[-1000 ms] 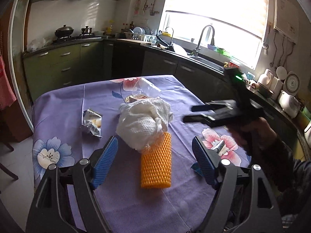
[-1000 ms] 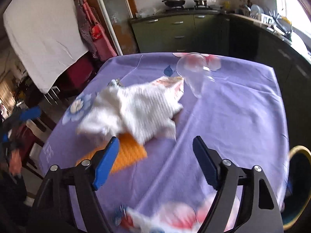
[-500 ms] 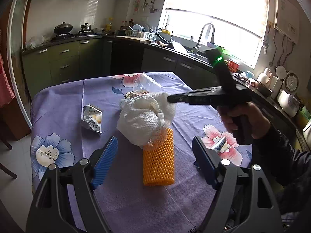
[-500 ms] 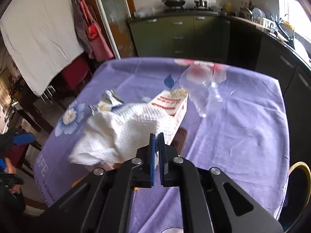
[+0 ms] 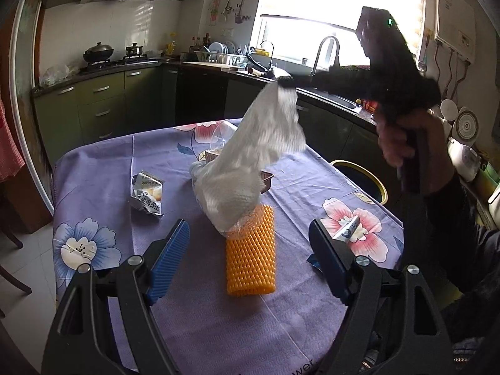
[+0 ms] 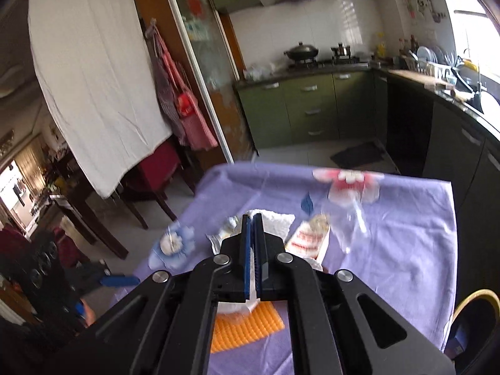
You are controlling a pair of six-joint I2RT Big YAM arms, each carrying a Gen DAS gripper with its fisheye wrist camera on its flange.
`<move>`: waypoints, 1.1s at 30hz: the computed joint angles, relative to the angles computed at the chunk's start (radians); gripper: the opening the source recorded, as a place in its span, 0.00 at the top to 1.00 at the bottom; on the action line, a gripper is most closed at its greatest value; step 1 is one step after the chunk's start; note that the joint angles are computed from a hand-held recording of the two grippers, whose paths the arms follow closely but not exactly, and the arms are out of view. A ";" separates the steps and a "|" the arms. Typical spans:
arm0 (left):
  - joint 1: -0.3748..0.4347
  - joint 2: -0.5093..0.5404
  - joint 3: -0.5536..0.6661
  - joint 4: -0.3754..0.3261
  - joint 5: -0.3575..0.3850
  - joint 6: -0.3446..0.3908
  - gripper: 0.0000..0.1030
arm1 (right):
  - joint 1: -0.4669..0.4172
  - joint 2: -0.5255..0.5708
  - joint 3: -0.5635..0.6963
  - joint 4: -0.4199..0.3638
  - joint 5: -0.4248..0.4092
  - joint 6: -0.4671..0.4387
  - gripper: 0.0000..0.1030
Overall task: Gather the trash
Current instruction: 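Grasp the white tissue with the right gripper and lift it, then carry the tissue over the bin and open the right gripper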
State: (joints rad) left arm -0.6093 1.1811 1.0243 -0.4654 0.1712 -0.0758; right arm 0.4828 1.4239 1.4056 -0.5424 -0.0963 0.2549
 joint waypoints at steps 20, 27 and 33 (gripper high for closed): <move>-0.016 0.005 0.009 -0.002 0.001 0.010 0.27 | -0.072 -0.292 -0.008 -0.139 0.292 -0.027 0.97; -0.037 0.035 0.035 -0.004 -0.005 0.011 0.26 | -0.266 -0.417 -0.121 -0.261 0.317 0.007 0.97; -0.068 0.067 0.071 -0.020 -0.019 0.025 0.26 | -0.463 -0.485 -0.258 -0.276 0.242 -0.005 0.97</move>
